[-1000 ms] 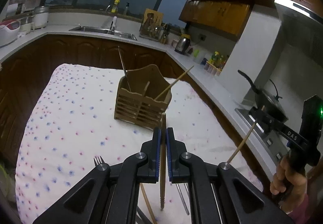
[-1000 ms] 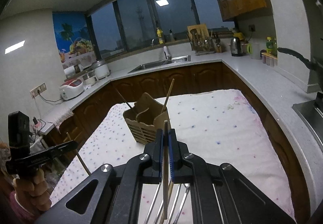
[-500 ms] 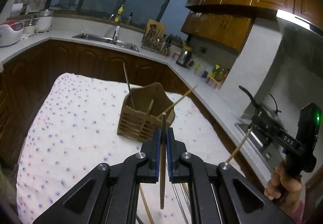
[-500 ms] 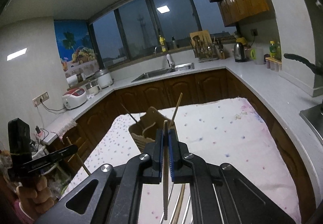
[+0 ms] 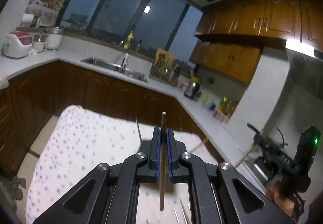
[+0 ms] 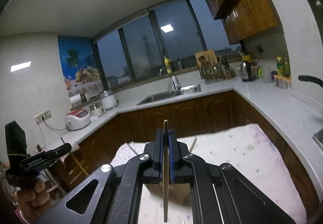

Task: Organize utensils
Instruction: 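Lift both wooden chopsticks and carry them over the utensil holder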

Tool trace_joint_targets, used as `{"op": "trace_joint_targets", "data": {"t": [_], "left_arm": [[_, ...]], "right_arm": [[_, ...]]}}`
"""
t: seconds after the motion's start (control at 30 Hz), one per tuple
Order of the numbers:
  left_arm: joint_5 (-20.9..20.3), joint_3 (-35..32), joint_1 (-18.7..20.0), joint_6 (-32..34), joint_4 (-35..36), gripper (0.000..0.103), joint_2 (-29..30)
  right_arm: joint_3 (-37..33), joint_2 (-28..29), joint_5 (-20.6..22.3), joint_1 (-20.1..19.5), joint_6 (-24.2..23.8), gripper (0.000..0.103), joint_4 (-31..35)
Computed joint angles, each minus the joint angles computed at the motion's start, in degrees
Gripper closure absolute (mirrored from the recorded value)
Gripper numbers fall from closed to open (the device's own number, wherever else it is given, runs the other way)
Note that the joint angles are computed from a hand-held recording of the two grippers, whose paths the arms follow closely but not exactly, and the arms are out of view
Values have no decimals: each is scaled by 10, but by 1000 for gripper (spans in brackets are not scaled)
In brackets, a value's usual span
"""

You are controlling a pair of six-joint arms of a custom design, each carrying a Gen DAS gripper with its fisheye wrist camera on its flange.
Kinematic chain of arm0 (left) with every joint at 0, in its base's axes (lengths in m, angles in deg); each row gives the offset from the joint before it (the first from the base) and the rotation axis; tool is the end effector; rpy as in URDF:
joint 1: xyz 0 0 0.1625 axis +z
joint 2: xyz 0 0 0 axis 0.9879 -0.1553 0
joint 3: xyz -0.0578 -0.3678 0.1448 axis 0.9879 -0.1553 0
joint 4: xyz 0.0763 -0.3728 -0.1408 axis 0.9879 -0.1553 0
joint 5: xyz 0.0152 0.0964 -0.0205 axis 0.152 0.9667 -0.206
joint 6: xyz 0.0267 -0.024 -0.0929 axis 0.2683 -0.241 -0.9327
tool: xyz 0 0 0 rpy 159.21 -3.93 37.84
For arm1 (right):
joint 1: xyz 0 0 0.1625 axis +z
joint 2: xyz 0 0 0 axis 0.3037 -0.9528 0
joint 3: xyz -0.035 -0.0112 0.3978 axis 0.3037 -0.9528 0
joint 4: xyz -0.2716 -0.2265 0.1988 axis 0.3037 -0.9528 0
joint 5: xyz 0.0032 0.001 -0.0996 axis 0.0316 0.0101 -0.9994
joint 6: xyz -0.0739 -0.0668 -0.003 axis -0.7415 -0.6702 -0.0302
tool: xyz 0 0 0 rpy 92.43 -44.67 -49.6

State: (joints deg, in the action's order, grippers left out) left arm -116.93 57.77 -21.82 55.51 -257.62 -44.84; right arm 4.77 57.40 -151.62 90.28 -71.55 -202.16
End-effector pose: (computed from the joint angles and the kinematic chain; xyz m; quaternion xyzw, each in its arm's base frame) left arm -0.1153 -0.5934 0.3915 0.0363 0.7617 -0.6145 0.2024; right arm 0.3876 -0.7408 0.1567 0.3666 -0.8359 0.4084 0.0029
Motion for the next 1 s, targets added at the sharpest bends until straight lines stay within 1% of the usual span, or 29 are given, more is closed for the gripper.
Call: {"op": "trace_joint_targets", "data": {"t": [0.07,0.17,0.33,0.43,0.5,0.57,0.8,0.93,1.0], "left_arm": [[-10,-30,10,22,-16,100,17],[-26,-74,27,36,-19,100,42],[-56,-155,58,63,-33,100,96],[-66,-206,79,74,-41,100,137],[-70,-235,92,74,-46,100,164],[-78,-260,108,60,-43,100,190],[-85,-343,147,16,-18,100,270],[-88,-382,160,6,9,100,300],[-90,-397,165,3,33,100,303]], "right_arm": [[-37,23,6,1,5,98,6],[-103,60,9,4,11,98,22],[-222,131,9,6,12,98,50],[-275,167,11,2,13,98,58],[-285,181,11,-1,14,98,49],[-294,195,11,-7,18,98,38],[-270,211,1,-21,26,98,-10],[-234,207,-7,-27,30,98,-54],[-222,204,-14,-29,33,98,-55]]}}
